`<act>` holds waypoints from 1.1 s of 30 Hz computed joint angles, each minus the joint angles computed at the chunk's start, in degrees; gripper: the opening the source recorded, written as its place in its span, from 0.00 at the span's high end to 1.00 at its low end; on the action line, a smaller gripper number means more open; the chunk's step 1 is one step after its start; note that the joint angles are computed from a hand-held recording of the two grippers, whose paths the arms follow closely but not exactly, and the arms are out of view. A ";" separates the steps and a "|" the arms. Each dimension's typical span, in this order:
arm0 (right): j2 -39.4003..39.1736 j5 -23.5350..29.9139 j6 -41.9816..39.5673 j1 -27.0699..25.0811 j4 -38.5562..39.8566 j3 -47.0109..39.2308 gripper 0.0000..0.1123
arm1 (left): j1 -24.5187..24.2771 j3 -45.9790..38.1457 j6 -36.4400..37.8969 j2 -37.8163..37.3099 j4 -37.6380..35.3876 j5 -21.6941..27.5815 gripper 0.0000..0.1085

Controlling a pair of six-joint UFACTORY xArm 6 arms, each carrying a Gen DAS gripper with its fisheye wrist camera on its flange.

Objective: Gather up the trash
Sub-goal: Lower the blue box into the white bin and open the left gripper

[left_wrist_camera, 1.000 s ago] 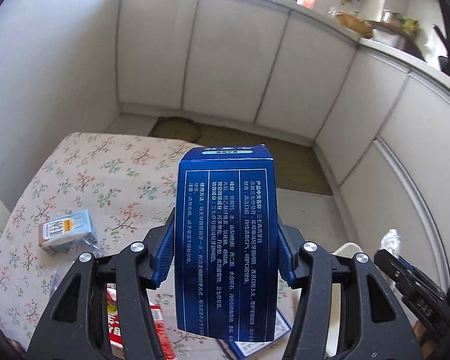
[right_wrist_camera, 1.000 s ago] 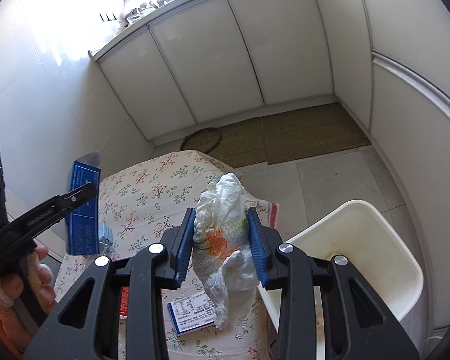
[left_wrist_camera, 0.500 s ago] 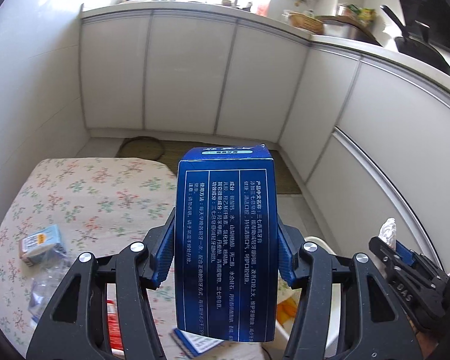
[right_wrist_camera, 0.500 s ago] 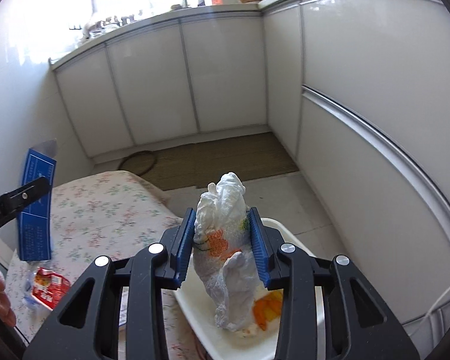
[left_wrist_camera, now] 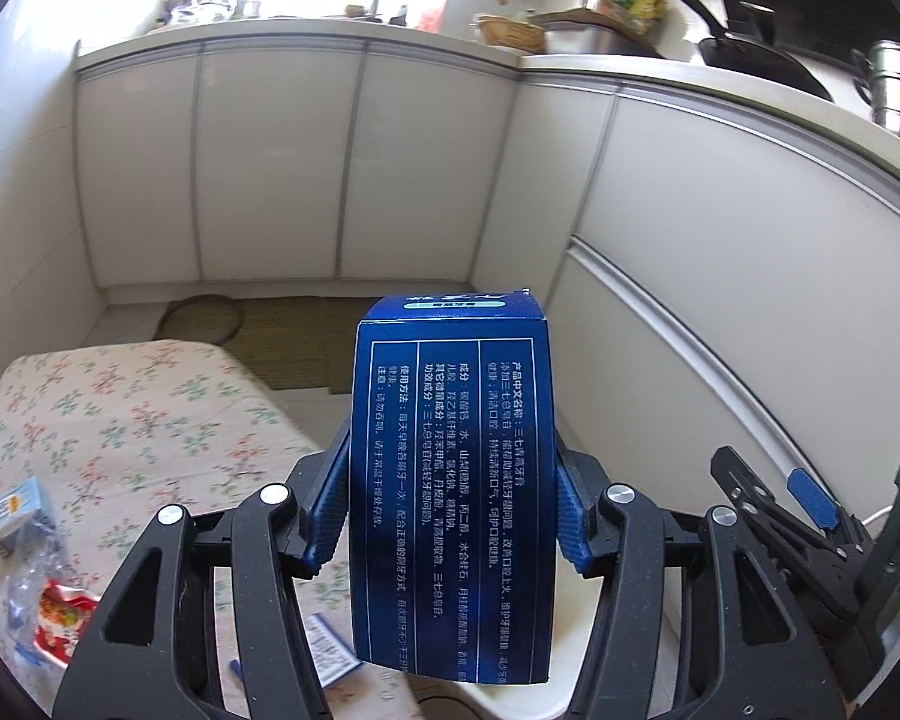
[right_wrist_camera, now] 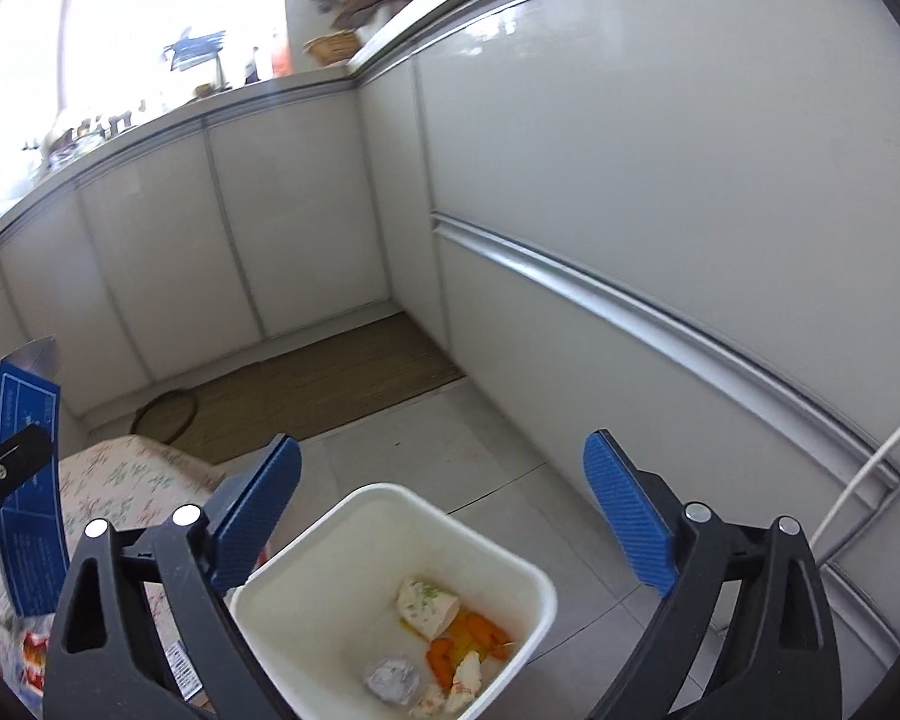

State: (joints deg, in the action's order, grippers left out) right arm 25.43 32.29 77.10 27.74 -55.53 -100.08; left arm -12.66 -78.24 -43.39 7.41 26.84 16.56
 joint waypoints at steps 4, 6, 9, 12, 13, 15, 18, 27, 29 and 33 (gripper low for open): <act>-0.09 4.27 4.01 0.15 -3.50 -0.48 0.16 | -1.84 -1.75 3.68 2.02 -3.56 -0.99 0.50; -0.33 6.19 5.55 0.44 -4.96 -0.40 0.16 | -2.68 -2.56 4.76 2.98 -4.53 -1.37 0.50; -1.01 7.90 7.53 0.29 -7.03 0.26 0.15 | -3.72 -4.07 7.88 4.63 -8.07 -1.36 0.50; -1.24 10.15 8.96 0.41 -8.70 0.22 0.14 | -4.69 -6.14 13.39 6.74 -14.17 -0.58 0.50; -1.24 10.48 9.08 0.33 -8.81 0.20 0.14 | -5.01 -6.93 14.94 7.47 -15.86 -0.15 0.49; -1.53 10.89 9.20 0.10 -8.67 0.54 0.14 | -5.52 -8.43 16.89 8.80 -17.87 0.89 0.48; -1.35 11.85 9.26 0.05 -8.52 0.18 0.14 | -5.74 -9.79 17.67 9.94 -18.47 2.40 0.41; -1.09 11.62 8.99 0.73 -9.33 -0.07 0.14 | -4.55 -6.39 12.04 7.51 -11.28 2.30 0.27; -0.65 10.89 7.98 1.06 -8.79 -0.59 0.14 | -3.96 -5.50 9.67 6.76 -8.15 2.75 0.26; 0.16 8.10 4.40 1.89 -6.23 -1.19 0.14 | -2.50 -2.00 7.73 4.10 -5.25 3.90 0.22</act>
State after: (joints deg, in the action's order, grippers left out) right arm 25.60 40.38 81.50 29.62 -61.76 -101.26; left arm -15.16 -80.24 -35.66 11.51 21.60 20.46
